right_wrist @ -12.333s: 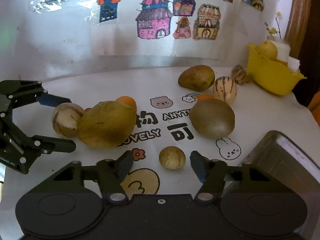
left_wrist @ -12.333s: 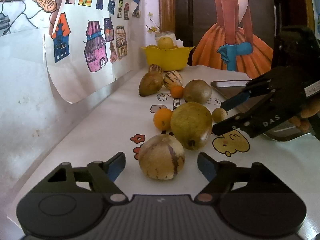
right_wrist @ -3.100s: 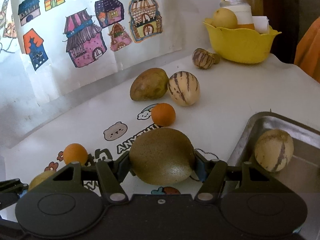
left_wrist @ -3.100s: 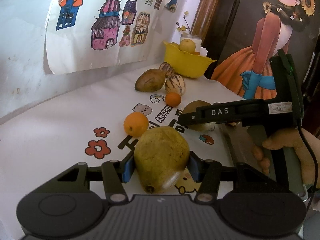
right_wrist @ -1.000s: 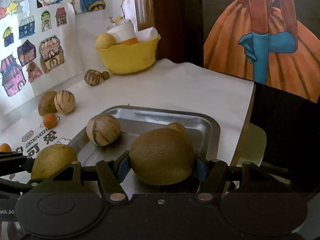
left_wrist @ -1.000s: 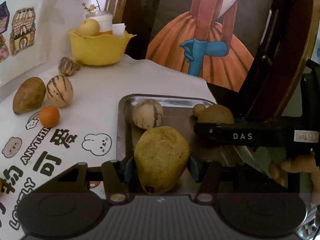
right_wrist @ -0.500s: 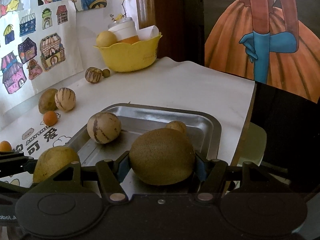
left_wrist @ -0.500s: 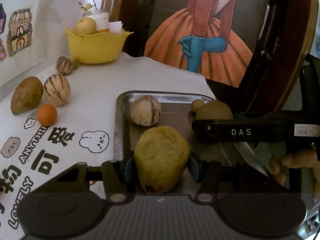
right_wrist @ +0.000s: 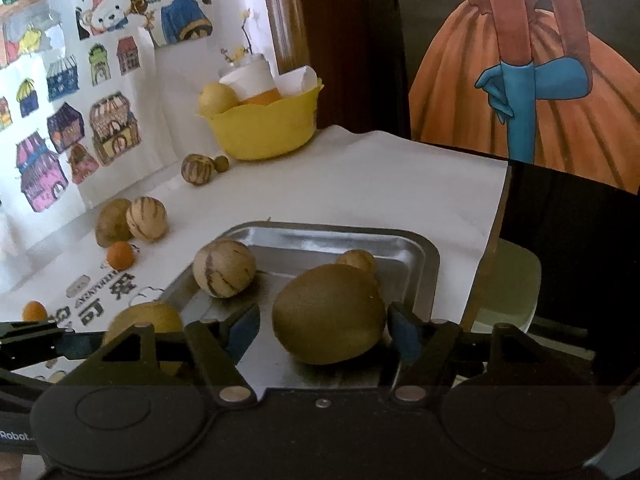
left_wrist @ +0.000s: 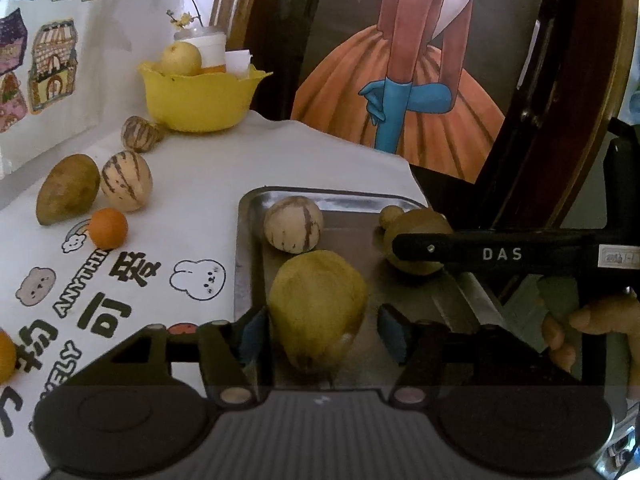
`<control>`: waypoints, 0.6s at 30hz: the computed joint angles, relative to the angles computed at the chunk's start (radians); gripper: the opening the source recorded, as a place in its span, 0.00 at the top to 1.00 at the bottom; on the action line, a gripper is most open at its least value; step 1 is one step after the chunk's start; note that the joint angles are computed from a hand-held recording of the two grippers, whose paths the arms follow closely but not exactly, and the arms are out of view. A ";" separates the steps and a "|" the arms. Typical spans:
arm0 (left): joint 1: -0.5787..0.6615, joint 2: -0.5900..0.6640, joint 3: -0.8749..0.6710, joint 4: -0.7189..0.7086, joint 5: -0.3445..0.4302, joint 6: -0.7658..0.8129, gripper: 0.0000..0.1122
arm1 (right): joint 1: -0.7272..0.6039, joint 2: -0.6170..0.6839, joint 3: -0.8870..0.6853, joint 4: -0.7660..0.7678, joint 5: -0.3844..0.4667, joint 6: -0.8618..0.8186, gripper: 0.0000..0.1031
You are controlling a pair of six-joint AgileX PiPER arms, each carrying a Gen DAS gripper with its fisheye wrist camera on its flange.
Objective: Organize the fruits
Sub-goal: 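Lower and release the pear with the left tool while the right tool releases the kiwi-like fruit on the tray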
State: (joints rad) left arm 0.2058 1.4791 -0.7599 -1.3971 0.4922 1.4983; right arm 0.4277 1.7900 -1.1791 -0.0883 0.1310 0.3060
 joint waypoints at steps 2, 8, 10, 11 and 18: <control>0.011 -0.023 0.011 0.002 0.004 -0.005 0.37 | 0.007 -0.024 0.018 -0.067 -0.004 0.067 0.26; 0.075 -0.116 0.048 0.023 0.048 -0.039 0.31 | 0.025 -0.102 0.082 -0.275 -0.014 0.278 0.20; 0.105 -0.156 0.068 0.025 0.064 -0.043 0.27 | 0.032 -0.132 0.106 -0.359 -0.011 0.365 0.16; 0.118 -0.173 0.075 0.026 0.071 -0.045 0.26 | 0.037 -0.146 0.117 -0.398 -0.011 0.406 0.16; 0.232 -0.281 0.117 0.057 0.144 -0.105 0.10 | 0.117 -0.276 0.221 -0.788 0.027 0.805 0.05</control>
State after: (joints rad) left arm 0.4375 1.1980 -0.6432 -1.3397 0.6367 1.3934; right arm 0.5446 1.5144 -0.9585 -0.8763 0.1583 1.1106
